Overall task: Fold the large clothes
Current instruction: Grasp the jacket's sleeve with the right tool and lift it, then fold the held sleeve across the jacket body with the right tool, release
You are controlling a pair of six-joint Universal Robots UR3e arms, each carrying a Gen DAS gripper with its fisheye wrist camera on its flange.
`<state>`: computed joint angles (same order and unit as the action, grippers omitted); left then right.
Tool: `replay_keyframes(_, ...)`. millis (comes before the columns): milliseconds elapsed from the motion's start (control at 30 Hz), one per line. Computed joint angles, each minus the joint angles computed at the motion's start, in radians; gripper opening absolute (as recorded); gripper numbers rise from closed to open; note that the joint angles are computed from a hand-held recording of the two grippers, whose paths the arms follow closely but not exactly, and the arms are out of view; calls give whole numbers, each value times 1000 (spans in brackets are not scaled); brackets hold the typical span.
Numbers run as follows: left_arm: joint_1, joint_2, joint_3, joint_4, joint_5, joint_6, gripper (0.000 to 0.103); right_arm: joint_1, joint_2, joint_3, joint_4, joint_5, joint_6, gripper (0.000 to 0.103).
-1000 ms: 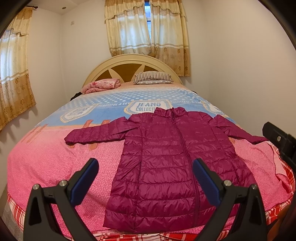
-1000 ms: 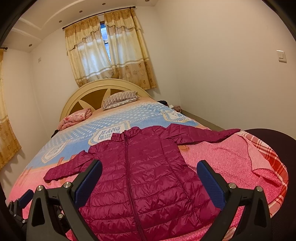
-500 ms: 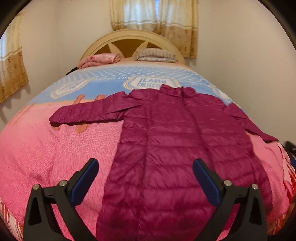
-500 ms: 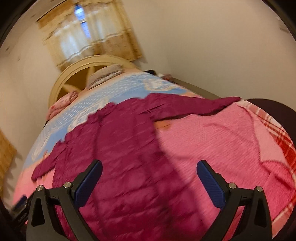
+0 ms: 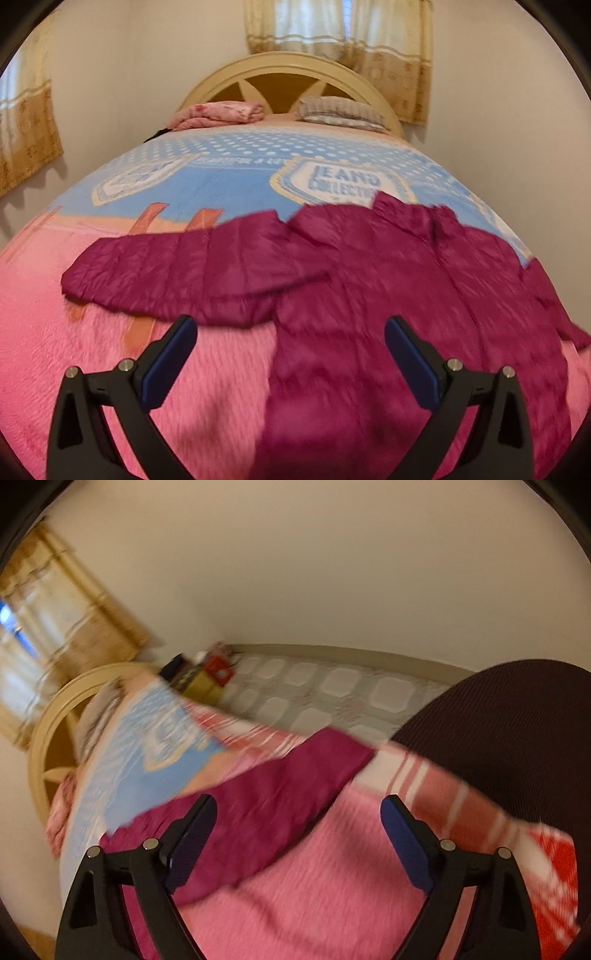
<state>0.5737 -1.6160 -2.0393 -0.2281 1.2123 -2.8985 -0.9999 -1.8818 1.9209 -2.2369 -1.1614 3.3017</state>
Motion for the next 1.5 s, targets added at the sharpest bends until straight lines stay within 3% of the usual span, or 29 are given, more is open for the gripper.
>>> replay_keyframes(200,-83,-212,118,164,143,-56,103,150,329,-175,-103,-252,84,90)
replay_keyframes(300,-91,-269,133,215,158,-71,103,215,455,-268,-117,-356,61,90)
replay_keyframes(333,-91,-278,129,225,157,-81,103,254,485,-288,-137,-442,54,90)
replay_keyframes(400,-85,-293,144,192,139,-86,103,296,505,-289,-155,-521,37,88)
replay_keyframes(433,-84,-297,155,169,135,-87,103,322,522,-305,-153,-569,22,81)
replay_keyframes(467,-80,-307,179,124,128,-89,103,341,530,-314,-145,-595,12,64)
replay_keyframes(533,-80,-331,225,52,134,-105,103,341,554,-350,-77,-582,-5,37)
replay_keyframes(733,-54,-358,277,-74,95,-122,103,268,467,-264,-107,-479,-41,17)
replay_keyframes(867,-68,-354,268,-60,114,-126,103,233,340,-252,-101,-386,-66,14)
replay_keyframes(1100,-20,-321,221,-48,50,-129,103,311,149,-373,56,-284,-72,12)
replay_keyframes(1200,-8,-272,167,-34,35,-95,103,453,97,-436,83,-317,-70,12)
replay_keyframes(1300,-11,-205,61,59,71,-51,103,671,103,-460,36,-409,-41,12)
replay_keyframes(1400,2,-173,2,102,56,-22,103,873,175,-513,-9,-475,7,11)
replay_keyframes(1500,23,-183,19,57,27,-26,103,1033,273,-561,-56,-507,47,11)
